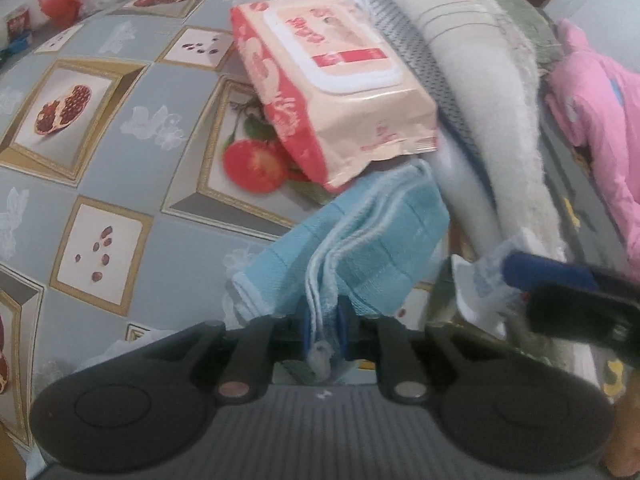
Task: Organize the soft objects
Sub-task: 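Close the left tool on the folded blue towel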
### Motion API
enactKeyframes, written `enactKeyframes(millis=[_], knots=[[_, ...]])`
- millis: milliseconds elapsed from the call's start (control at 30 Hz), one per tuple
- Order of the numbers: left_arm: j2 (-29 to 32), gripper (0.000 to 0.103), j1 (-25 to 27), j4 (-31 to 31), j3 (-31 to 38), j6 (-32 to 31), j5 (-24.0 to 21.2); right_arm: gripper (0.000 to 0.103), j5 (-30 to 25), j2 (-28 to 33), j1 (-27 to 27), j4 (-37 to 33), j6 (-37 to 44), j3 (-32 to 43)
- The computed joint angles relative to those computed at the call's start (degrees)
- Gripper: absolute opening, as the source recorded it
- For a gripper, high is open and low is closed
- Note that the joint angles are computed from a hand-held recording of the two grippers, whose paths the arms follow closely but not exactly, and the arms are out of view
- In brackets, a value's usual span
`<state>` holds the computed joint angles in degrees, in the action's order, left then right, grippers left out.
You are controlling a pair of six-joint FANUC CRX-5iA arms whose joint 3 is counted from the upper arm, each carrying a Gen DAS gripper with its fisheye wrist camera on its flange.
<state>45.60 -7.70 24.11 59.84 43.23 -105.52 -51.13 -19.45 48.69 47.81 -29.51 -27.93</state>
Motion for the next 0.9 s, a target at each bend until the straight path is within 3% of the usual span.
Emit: enactKeyframes(millis=[133, 233, 400, 567, 700, 767, 900], knots=[[-2.2, 0.028, 0.0, -0.7, -3.9, -0.4, 3.9, 0.044, 1.0, 4.3, -5.3, -10.9, 13.2, 5.9], [-5.2, 0.052, 0.1, -1.0, -8.6, -2.0, 8.3, 0.044, 0.0, 7.5, -9.1, -19.0, 22.9, 11.3], [-10.9, 0.054, 0.9, 0.2, -17.4, -5.6, 15.7, 0.044, -2.9, 11.8, -16.1, -35.2, 37.2, 19.2], [-19.9, 0.054, 2.5, 4.9, -30.9, -18.5, 24.5, 0.044, -5.9, 14.8, -20.6, -45.0, 45.3, 23.6], [-22.7, 0.054, 2.6, 6.7, -34.6, -25.4, 23.8, 0.046, -5.5, 15.4, -22.0, -48.0, 48.0, 24.3], [-23.3, 0.054, 1.9, 5.4, -35.0, -27.6, 22.2, 0.046, -4.9, 15.2, -22.5, -48.9, 48.5, 24.2], [-25.3, 0.054, -0.4, 0.6, -37.5, -29.7, 24.8, 0.047, -3.2, 14.1, -23.6, -51.3, 49.5, 23.2]])
